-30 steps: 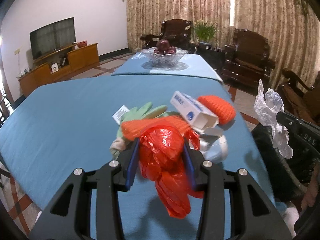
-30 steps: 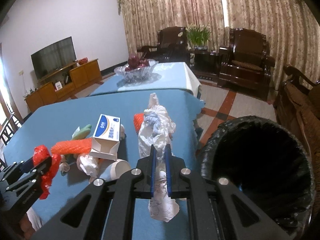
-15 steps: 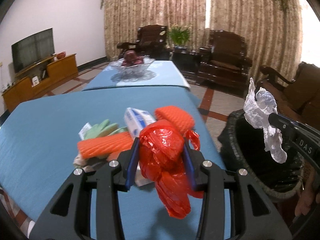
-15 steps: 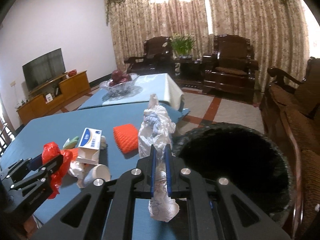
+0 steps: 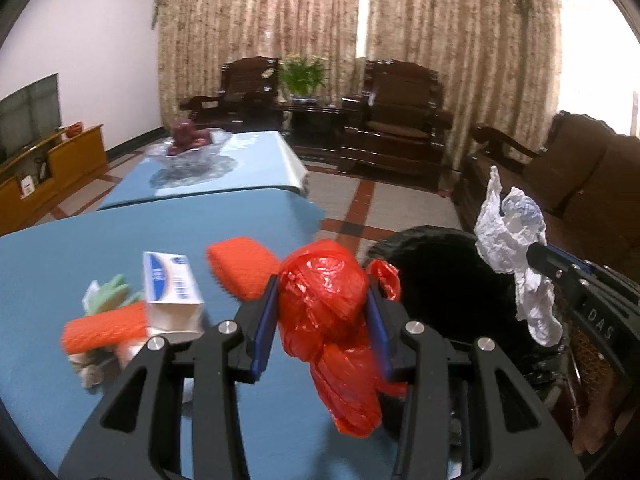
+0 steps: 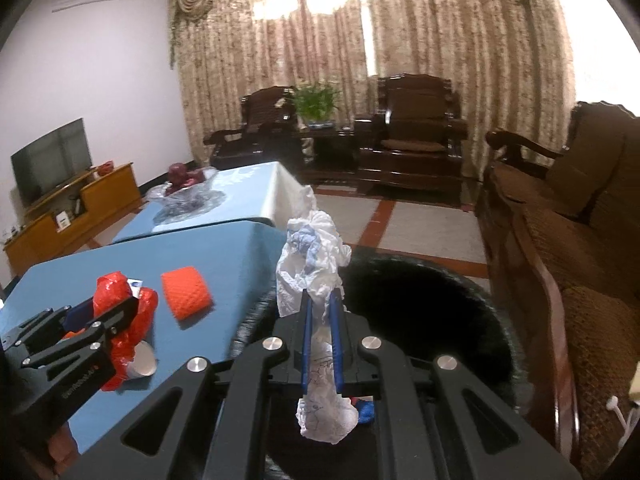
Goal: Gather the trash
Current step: 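Carry the red bag and tissue over the bin and release both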
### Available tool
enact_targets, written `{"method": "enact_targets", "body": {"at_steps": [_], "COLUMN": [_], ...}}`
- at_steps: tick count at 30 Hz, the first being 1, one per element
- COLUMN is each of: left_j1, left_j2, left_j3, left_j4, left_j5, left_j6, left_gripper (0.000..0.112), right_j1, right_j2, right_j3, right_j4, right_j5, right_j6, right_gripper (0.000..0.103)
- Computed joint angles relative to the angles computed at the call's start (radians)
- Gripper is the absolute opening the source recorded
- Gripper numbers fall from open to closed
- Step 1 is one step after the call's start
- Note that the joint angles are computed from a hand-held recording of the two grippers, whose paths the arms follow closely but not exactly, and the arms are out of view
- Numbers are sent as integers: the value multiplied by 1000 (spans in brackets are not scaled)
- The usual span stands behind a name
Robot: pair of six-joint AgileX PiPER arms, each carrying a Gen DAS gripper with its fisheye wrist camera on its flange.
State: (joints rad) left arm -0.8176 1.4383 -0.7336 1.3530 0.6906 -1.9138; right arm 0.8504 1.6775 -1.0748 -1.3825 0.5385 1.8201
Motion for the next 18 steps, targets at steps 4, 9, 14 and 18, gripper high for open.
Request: {"method": "enact_targets", "body": {"at_steps": [4,9,14,18], "left_j1": [-16,-10,-2,13], "left_j2": [98,205,323,396], "left_j3": [-73,-162,-277,-347], "left_j4": [33,76,98,95], "left_j5": [-44,-108,-160,-203], "left_j6": [-21,-40,-38,-27], "left_gripper": [39,39,39,39], "right_j1": [-57,-128,-203,-250], "right_j2": [-29,-54,-61,-47], "right_j3": [65,131,184,204], "right_j4": [-22,-46,-101,-142], "right_j5": [-15,-33,-67,-100], "right_j6": [44,81,141,186], "right_gripper": [9,9,9,9]}}
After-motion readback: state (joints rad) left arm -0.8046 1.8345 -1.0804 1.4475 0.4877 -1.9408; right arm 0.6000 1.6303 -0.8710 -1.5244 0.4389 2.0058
